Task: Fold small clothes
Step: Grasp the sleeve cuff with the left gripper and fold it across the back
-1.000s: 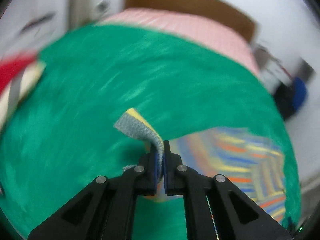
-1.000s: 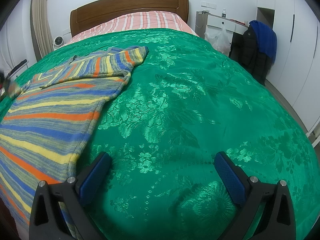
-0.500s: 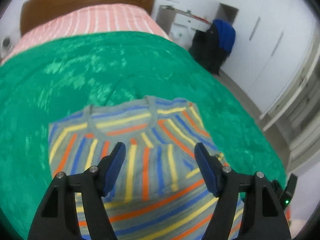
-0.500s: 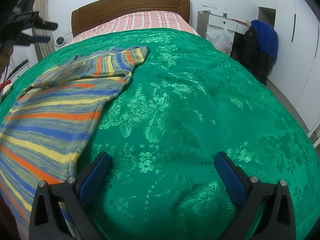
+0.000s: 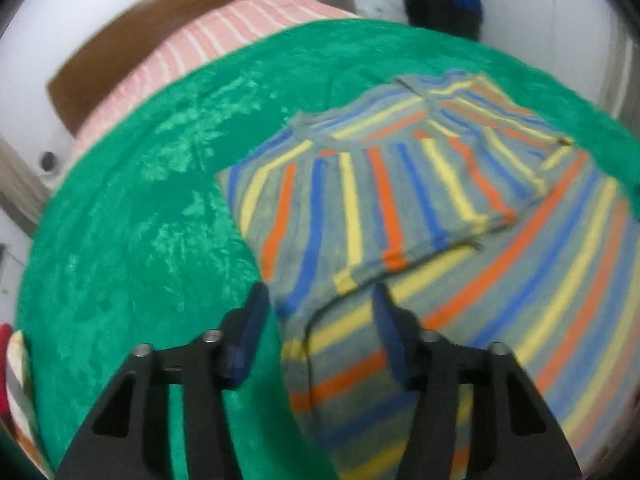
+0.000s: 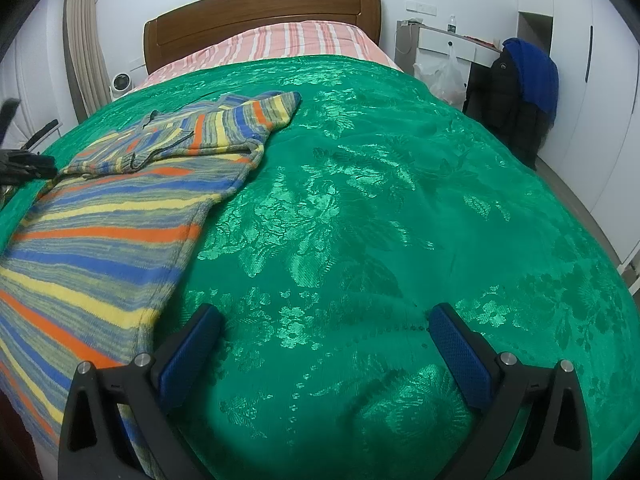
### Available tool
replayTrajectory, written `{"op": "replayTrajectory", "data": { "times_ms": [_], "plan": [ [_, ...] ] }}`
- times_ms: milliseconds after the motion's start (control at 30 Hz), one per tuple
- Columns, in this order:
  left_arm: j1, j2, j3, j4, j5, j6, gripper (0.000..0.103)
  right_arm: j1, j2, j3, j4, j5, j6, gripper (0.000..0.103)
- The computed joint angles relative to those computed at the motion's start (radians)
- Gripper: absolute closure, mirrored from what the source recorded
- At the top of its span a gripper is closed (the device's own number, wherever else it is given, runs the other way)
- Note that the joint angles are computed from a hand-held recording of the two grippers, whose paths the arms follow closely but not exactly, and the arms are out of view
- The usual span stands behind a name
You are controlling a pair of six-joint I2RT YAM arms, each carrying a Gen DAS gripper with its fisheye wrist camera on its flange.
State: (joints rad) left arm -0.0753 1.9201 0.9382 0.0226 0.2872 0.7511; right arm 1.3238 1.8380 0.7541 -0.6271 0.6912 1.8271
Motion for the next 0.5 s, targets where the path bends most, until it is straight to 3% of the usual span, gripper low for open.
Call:
{"op": "replayTrajectory", "data": {
  "times_ms": [33,67,167,233,300,400,467,500],
  "plan": [
    [0.000,0.019,-0.007,0.049,-0.004,-0.035,0.086,-0.003,-0.007,-0.001,0.000,-0.009,-0.014,0.001],
    [0.008,0.037,-0.001,0.065,-0.012,-0.072,0.098,-0.013,-0.027,-0.001,-0.006,-0.024,-0.045,0.001],
    [0.074,0.064,-0.009,0.102,0.054,-0.152,0.100,-0.033,-0.112,0.036,-0.117,-0.023,-0.121,0.001],
    [0.111,0.078,-0.032,0.143,0.082,-0.180,0.100,-0.073,-0.218,0.056,-0.150,0.029,-0.243,0.001],
    [0.130,0.086,-0.050,0.169,0.106,-0.187,0.100,-0.203,-0.369,0.037,-0.002,0.029,-0.512,0.001],
    [0.119,0.088,-0.074,0.221,0.089,-0.193,0.099,-0.490,-0.442,0.012,0.353,-0.210,-0.850,0.010],
    [0.111,0.101,-0.090,0.264,0.075,-0.191,0.098,-0.716,-0.281,0.127,0.518,-0.504,-0.959,0.023],
    [0.103,0.105,-0.098,0.286,0.061,-0.191,0.098,-0.787,-0.169,0.225,0.542,-0.629,-0.987,0.032]
  ]
}}
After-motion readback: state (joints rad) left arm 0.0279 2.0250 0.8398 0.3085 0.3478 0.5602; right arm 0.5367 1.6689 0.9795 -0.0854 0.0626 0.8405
